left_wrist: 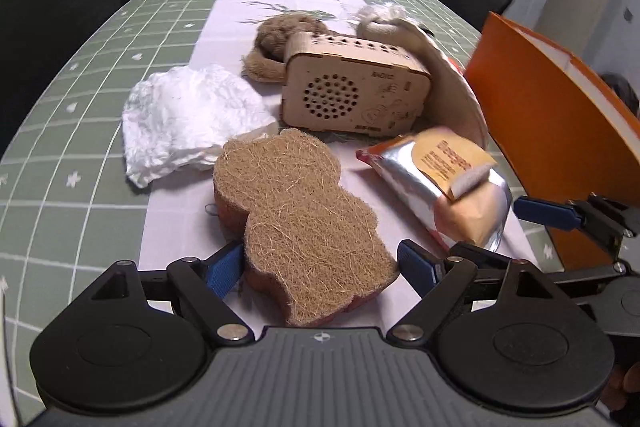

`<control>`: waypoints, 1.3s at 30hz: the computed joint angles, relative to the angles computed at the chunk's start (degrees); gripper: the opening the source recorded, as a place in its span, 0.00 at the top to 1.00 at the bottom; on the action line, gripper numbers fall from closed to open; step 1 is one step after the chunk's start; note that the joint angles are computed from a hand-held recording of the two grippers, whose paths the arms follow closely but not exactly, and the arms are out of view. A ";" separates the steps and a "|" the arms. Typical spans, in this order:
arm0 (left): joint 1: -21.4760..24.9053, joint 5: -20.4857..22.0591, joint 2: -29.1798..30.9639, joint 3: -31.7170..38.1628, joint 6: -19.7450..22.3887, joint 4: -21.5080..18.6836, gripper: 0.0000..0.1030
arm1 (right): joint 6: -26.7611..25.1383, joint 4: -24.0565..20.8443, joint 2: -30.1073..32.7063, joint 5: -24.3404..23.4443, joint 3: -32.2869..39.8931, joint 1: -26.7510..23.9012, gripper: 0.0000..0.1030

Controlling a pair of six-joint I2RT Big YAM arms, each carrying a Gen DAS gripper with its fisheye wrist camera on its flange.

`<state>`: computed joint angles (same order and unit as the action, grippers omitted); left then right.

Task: Organize soft objects
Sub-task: 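Grasp the brown bear sponge with the left gripper while the right gripper grasps the Deeyeo packet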

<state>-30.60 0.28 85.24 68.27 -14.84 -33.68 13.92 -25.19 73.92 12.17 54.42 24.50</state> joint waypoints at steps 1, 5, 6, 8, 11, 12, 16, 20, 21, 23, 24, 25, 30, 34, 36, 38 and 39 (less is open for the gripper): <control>0.09 0.22 0.01 0.01 -1.42 0.08 0.03 | -1.19 0.35 0.06 0.57 0.02 -0.02 0.22; -0.16 -0.39 0.42 0.10 -7.55 0.71 0.03 | -5.69 1.52 0.99 2.44 0.54 -0.11 0.20; -0.43 -1.36 0.48 0.04 -8.11 0.98 0.03 | -6.52 1.67 1.30 2.66 0.74 -0.10 0.20; -1.06 -3.45 0.56 0.03 -9.15 1.37 0.03 | -7.84 1.97 1.95 3.16 1.11 0.12 0.20; -1.47 -5.22 1.15 0.26 -10.74 1.63 0.02 | -8.94 2.08 2.98 3.46 1.66 0.47 0.20; -1.54 -5.57 1.28 0.24 -11.31 1.81 0.02 | -9.05 2.17 3.23 3.46 1.77 0.55 0.20; -2.52 -8.98 0.27 -0.58 -12.26 2.43 0.02 | -8.94 2.29 3.70 2.83 1.95 0.53 0.20; -3.10 -11.00 -2.18 -2.61 -14.66 3.94 0.02 | -8.63 2.66 3.35 2.38 1.59 0.37 0.20; -3.02 -10.21 -2.61 -3.13 -15.09 4.34 0.03 | -8.38 2.79 3.33 2.18 1.53 0.25 0.20; -2.83 -8.49 -3.12 -4.19 -15.45 5.49 0.15 | -7.78 3.09 3.38 1.92 1.41 0.16 0.21; -2.89 -8.57 -3.14 -4.40 -15.59 5.56 0.16 | -7.54 2.90 3.39 1.82 1.43 0.17 0.23; -2.88 -8.64 -3.19 -4.58 -15.13 5.59 0.18 | -7.35 2.63 3.28 1.84 1.43 0.25 0.24; -2.29 -9.55 -4.73 -5.76 -12.07 5.28 0.23 | -5.16 1.21 1.54 -0.45 0.92 0.39 0.27; -2.21 -11.45 -5.48 -5.08 -8.15 2.45 0.22 | -3.32 1.34 0.89 -0.83 0.44 0.76 0.27; -2.13 -10.78 -6.09 -5.38 -8.76 2.91 0.19 | -3.15 1.54 0.84 -0.50 0.38 0.99 0.28; -1.75 -7.46 -6.49 -5.86 -11.02 4.29 0.11 | -3.45 1.63 0.83 -0.16 0.43 1.26 0.28; -1.71 -6.12 -6.32 -5.78 -12.16 4.63 0.11 | -3.90 1.62 0.81 0.30 0.41 1.41 0.27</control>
